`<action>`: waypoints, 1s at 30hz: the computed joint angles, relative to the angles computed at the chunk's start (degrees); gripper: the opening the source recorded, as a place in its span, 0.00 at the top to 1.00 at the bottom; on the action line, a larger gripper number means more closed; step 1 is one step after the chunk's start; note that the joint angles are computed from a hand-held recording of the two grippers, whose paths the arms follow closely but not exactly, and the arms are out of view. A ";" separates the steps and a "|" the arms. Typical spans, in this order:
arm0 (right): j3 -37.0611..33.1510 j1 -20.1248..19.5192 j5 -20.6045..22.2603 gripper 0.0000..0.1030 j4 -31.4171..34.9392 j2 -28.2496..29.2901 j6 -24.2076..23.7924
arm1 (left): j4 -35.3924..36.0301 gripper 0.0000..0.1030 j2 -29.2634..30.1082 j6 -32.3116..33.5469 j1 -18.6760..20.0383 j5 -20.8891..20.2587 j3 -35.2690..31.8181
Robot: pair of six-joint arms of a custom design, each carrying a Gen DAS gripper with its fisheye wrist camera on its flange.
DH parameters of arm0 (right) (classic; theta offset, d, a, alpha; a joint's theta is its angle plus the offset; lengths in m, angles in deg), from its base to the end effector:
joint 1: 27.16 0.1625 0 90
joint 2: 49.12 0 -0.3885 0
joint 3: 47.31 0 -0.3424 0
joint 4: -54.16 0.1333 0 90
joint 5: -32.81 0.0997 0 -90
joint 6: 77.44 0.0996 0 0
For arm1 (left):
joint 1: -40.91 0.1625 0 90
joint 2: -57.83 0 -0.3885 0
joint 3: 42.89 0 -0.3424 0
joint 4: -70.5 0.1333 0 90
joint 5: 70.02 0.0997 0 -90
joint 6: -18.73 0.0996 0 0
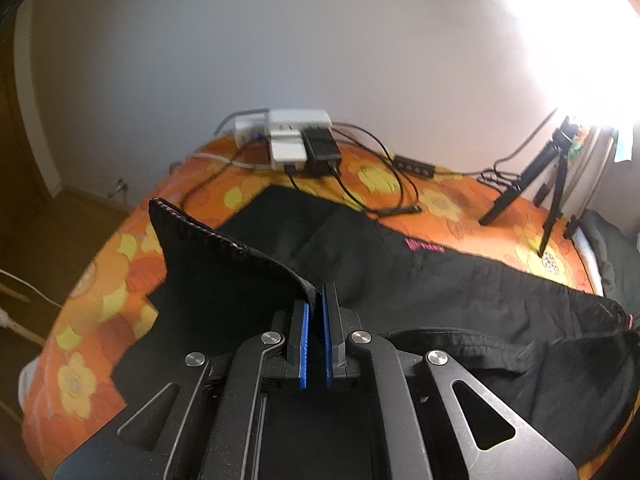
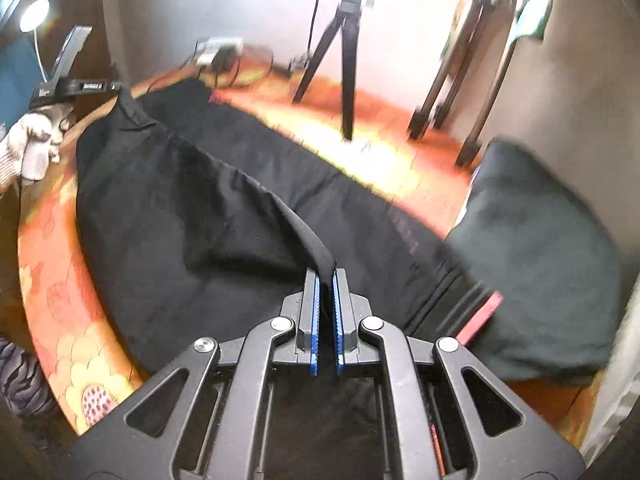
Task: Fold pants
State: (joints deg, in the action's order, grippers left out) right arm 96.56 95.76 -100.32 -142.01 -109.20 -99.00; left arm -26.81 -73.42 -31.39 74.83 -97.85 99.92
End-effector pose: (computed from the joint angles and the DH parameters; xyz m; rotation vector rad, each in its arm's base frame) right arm 0.2453 -0.2589 0.1296 0.9214 -2.1952 0.5601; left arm -0.0219 -0.2815 0.3322 0.1660 2.2271 -1.0267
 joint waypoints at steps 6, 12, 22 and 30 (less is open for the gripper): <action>-7.29 -1.97 -3.00 0.94 -5.50 7.17 -3.09 | -20.68 0.96 9.07 12.85 8.58 -0.25 -1.07; -13.29 -4.85 -5.00 0.94 -9.21 13.23 -5.57 | -39.45 0.96 22.65 25.62 14.52 1.20 -2.45; -15.66 -8.43 -7.25 0.94 -6.71 15.98 -3.43 | -60.49 0.96 40.63 39.23 21.38 0.82 -6.31; -9.64 -9.04 0.48 0.44 -13.05 10.19 -2.03 | -51.56 0.77 35.42 33.07 19.78 -0.25 -5.34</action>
